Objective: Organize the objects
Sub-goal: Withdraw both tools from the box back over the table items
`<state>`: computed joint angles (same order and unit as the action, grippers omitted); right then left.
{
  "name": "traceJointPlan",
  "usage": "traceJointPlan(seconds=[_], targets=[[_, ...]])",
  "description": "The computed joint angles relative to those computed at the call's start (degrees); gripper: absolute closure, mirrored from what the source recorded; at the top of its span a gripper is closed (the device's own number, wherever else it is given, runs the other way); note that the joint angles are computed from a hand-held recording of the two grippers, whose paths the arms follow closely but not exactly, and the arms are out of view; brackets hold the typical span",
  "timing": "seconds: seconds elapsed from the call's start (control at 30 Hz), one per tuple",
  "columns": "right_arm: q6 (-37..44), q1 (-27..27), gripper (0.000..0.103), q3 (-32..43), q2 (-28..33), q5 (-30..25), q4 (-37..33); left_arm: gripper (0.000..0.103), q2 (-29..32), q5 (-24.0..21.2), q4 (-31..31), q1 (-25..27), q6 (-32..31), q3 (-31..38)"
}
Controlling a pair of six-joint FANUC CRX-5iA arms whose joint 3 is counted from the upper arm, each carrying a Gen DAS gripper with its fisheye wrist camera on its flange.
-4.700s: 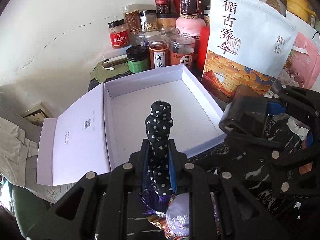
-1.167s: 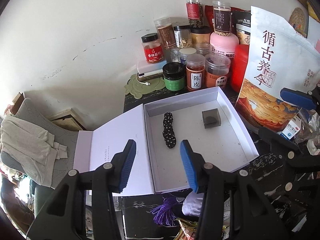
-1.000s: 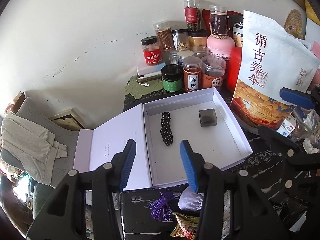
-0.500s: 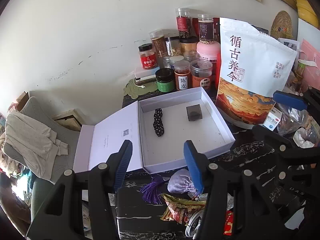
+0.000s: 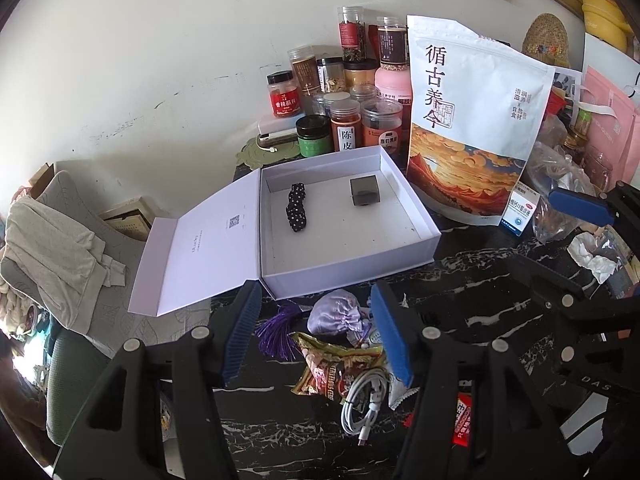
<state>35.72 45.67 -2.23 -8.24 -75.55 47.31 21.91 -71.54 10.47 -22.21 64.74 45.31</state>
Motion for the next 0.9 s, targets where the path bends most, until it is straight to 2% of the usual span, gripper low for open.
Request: traceJointPlan(seconds=[0.37,0.5,0.73,0.9], targets=[[-4.07,4.8,0.036,-4.18,-2.74,-1.87,0.39,0.047,-7.66,3.91,1.02,0.6,-0.81,-12.28],[-5.09,6.13,0.036,-5.51,-3.49,-2.58,-0.04,0.047,-9.42,4.08,1.75,0.96,-1.0,-15.83],[-5.74,7.11,0.035,-6.8,-4.15,-3.2,-1.98,0.047,-11.25,5.17,0.78,0.81,-0.21,-19.63],[-6.23,7.74,0.035,-8.91,-5.26,-1.43,-3.73,0.046,-11.64,6.43,0.97,0.96,-0.37,-21.8]])
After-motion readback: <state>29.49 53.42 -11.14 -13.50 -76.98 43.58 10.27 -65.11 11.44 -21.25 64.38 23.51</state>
